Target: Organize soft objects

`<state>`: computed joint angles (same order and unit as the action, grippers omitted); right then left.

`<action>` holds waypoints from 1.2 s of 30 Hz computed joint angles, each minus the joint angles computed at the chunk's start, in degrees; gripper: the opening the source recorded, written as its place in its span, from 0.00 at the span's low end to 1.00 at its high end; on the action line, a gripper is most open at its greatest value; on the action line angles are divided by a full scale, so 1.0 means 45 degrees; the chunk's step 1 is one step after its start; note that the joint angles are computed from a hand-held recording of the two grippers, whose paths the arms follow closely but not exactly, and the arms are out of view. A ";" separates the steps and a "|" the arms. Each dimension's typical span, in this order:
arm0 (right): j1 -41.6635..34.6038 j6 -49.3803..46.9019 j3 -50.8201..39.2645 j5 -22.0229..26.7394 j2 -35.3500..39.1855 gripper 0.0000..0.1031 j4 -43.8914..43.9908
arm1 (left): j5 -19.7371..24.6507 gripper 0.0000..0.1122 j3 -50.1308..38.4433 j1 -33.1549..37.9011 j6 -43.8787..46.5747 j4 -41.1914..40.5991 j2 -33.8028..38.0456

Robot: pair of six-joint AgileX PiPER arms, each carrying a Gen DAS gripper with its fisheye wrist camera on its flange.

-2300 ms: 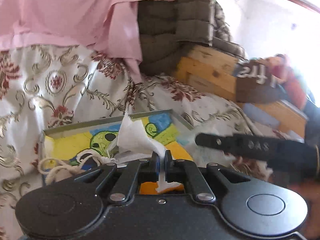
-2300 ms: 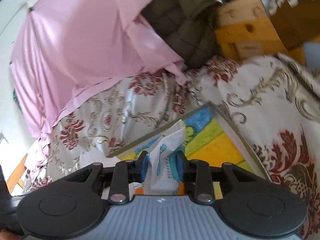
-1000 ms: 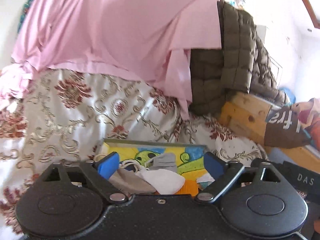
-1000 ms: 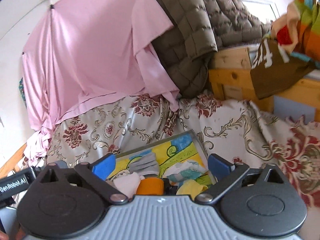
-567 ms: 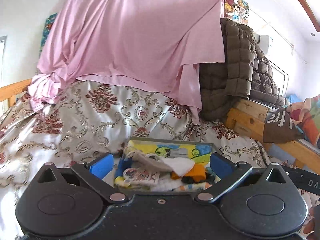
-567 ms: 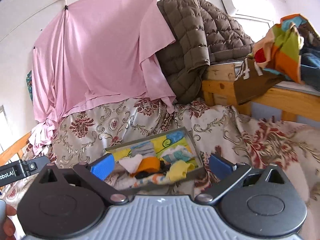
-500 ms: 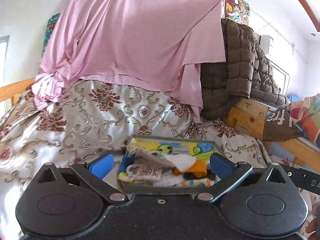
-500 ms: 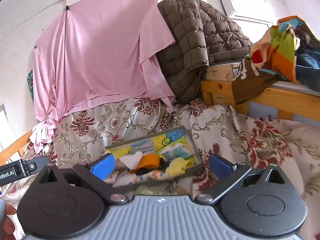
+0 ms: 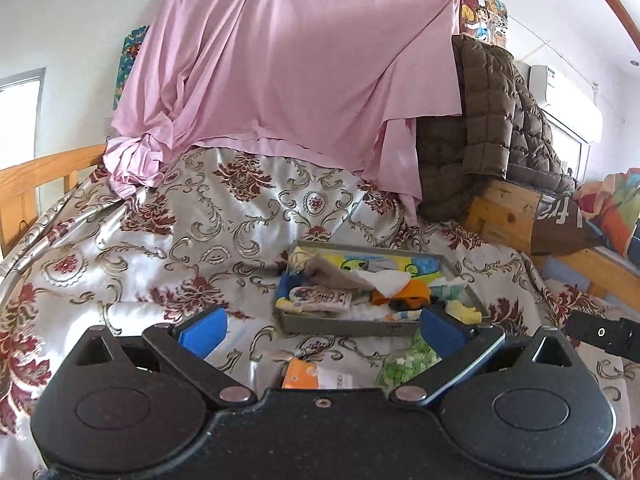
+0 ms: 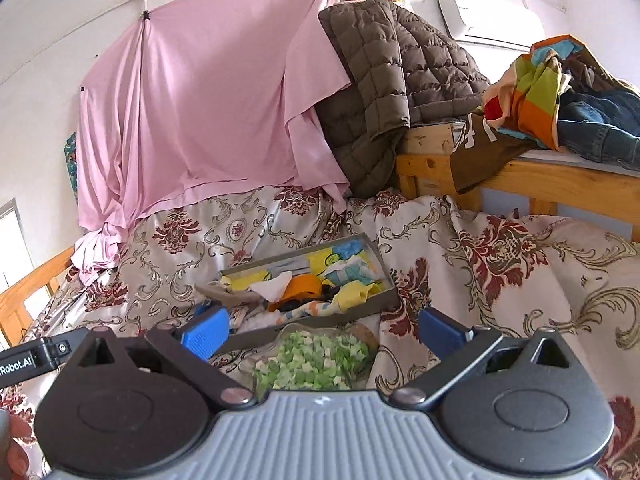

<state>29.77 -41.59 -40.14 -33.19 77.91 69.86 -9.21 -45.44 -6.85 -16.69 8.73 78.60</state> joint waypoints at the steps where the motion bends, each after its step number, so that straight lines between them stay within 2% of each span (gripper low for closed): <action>1: 0.0109 -0.0003 0.0084 -0.0145 -0.0053 1.00 0.0047 | -0.0043 0.91 0.0161 0.0034 0.0032 -0.0040 -0.0126; 10: 0.1668 -0.0013 0.0876 -0.1770 -0.0557 1.00 0.0582 | -0.0457 0.91 0.1252 0.0081 0.0965 -0.0966 -0.1020; 20: 0.3745 -0.0278 0.1271 -0.3678 -0.0665 1.00 0.2174 | -0.0818 0.91 0.2647 0.0462 0.0838 -0.0525 -0.2096; 30: 0.5641 -0.2095 0.0559 -0.5038 0.0171 1.00 0.4895 | 0.0068 0.91 0.4059 0.1594 -0.3337 0.4147 -0.3082; 36: 0.6156 -0.3050 0.0108 -0.4937 0.0659 1.00 0.6086 | 0.0426 0.91 0.4188 0.1719 -0.1584 0.1864 -0.3200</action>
